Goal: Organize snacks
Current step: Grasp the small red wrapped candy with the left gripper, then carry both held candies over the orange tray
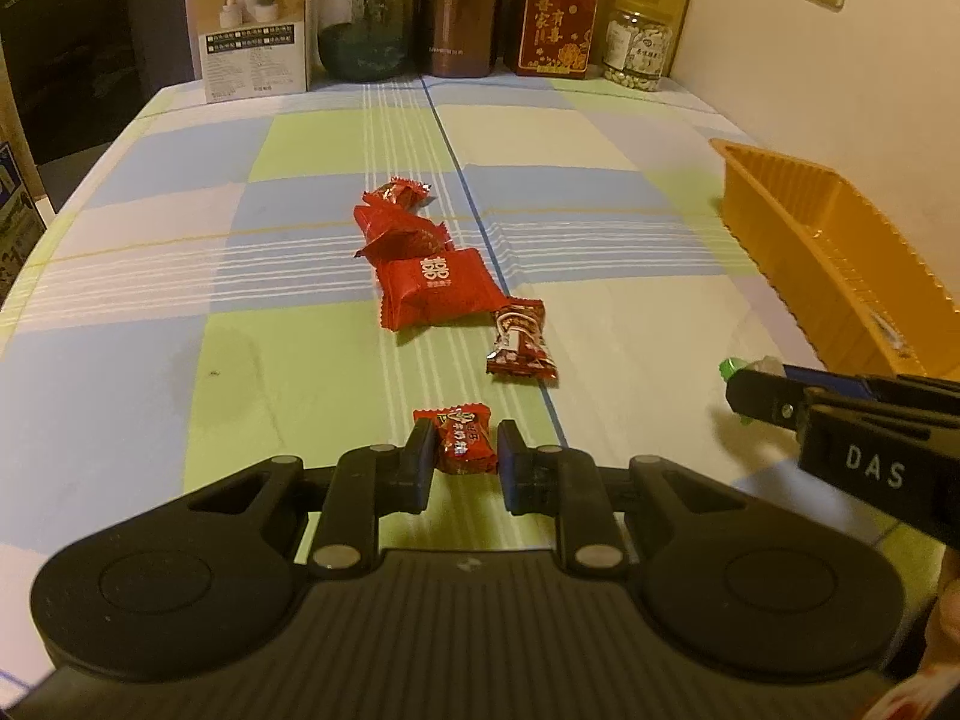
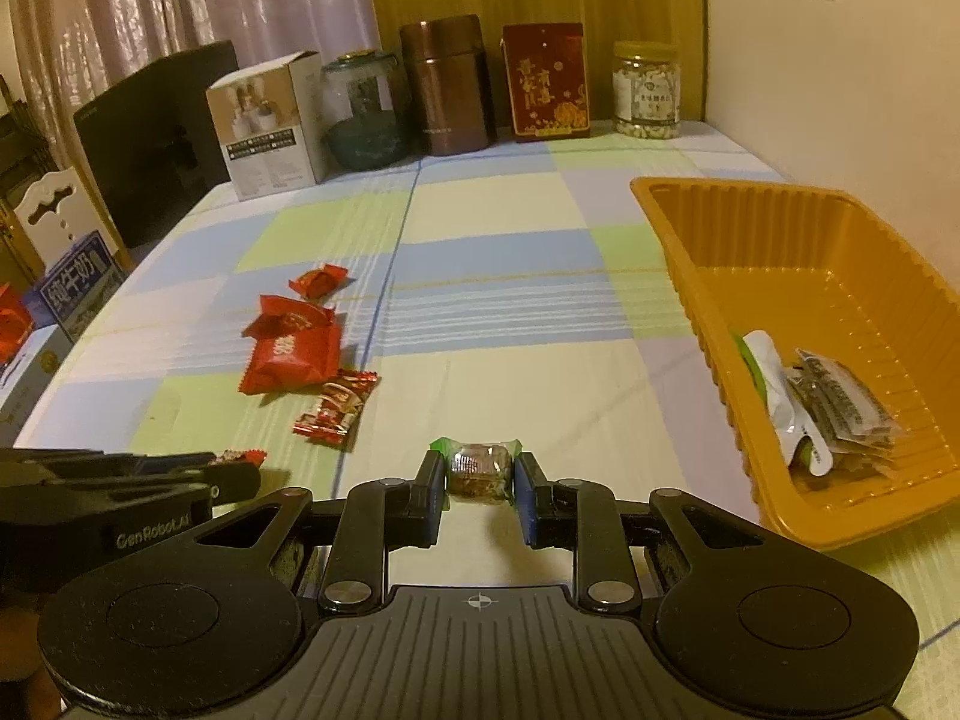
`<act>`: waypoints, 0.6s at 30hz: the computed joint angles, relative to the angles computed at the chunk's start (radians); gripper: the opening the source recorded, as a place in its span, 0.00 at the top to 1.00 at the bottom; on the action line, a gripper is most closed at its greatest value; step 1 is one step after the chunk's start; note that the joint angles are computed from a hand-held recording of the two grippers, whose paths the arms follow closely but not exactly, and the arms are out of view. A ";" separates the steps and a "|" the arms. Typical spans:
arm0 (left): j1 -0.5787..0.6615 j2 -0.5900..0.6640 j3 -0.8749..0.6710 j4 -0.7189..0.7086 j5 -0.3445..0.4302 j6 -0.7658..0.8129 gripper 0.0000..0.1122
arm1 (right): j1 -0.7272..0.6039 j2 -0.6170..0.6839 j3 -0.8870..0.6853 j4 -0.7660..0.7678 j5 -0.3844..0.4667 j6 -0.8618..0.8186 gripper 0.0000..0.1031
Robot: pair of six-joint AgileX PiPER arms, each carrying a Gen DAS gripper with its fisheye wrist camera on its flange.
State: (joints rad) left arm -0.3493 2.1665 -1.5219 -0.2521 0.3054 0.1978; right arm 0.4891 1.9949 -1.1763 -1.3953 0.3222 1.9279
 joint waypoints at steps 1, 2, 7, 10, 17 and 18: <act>-0.001 -0.019 0.021 -0.008 -0.005 0.004 0.83 | 0.005 -0.012 0.008 0.003 0.005 0.000 0.76; -0.003 -0.035 0.037 -0.013 -0.008 0.006 0.83 | 0.010 -0.024 0.016 0.007 0.010 0.000 0.76; -0.008 -0.135 0.130 -0.053 -0.018 0.026 0.83 | 0.038 -0.097 0.066 0.027 0.035 -0.006 0.76; -0.016 -0.189 0.173 -0.056 -0.020 0.021 0.83 | 0.056 -0.145 0.097 0.045 0.052 -0.017 0.76; -0.042 -0.299 0.243 -0.049 -0.017 -0.003 0.83 | 0.102 -0.250 0.168 0.088 0.103 -0.037 0.76; -0.046 -0.313 0.250 -0.055 -0.016 0.000 0.83 | 0.107 -0.266 0.178 0.093 0.110 -0.039 0.76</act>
State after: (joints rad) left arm -0.3952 1.8532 -1.2716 -0.3073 0.2897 0.1982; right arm 0.5960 1.7290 -0.9980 -1.3022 0.4326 1.8886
